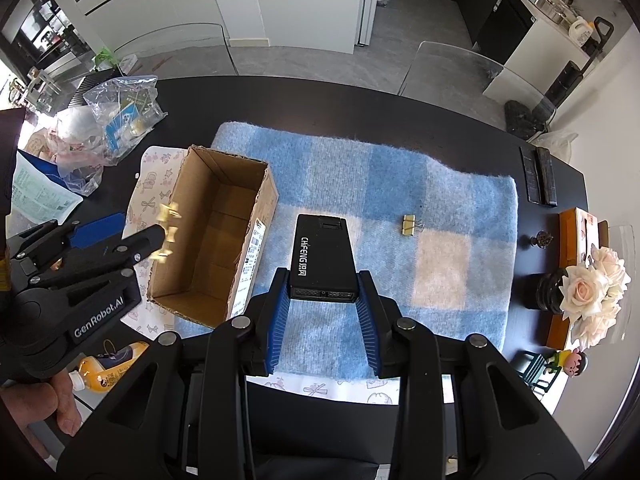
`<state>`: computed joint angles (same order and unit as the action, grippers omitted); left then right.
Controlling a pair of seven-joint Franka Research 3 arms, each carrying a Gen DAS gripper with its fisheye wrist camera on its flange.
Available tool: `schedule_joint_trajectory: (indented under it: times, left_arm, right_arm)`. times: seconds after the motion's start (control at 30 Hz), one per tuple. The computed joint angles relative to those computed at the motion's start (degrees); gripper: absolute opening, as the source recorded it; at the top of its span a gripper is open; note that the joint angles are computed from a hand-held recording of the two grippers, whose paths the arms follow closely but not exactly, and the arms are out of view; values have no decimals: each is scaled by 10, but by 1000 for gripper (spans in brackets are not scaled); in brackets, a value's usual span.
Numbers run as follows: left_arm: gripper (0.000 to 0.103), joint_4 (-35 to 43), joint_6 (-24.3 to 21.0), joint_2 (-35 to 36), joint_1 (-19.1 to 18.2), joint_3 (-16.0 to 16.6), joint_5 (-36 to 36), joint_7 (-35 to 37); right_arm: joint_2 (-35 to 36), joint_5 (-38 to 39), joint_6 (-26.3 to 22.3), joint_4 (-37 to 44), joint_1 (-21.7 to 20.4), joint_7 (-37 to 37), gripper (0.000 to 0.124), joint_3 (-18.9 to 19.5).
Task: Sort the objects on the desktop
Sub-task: 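Lower the black box into the cardboard box and open the right tool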
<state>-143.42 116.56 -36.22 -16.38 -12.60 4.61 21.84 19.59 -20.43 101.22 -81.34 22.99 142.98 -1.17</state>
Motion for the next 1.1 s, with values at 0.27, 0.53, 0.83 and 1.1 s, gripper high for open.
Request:
schedule_joint_trajectory:
  times: [0.27,0.53,0.83,1.1]
  left_arm:
    - [88,-6,-7,-9,-3,2,-7,0]
    - [89,-32,-28,-50,-4,6,-16,-11]
    - [89,-59,-65,-113,-1,9,-16,-28]
    - [89,-89,-101,-173,0,19,-21,-34]
  right_arm:
    - [6,1,-1,7,2,-5,34,1]
    - [36,3,-3,48,8,-21,34,-3]
    - [93,19,-6,119,19,-51,34,-10]
    - [161,37,-20,210,32,-82,34,-21]
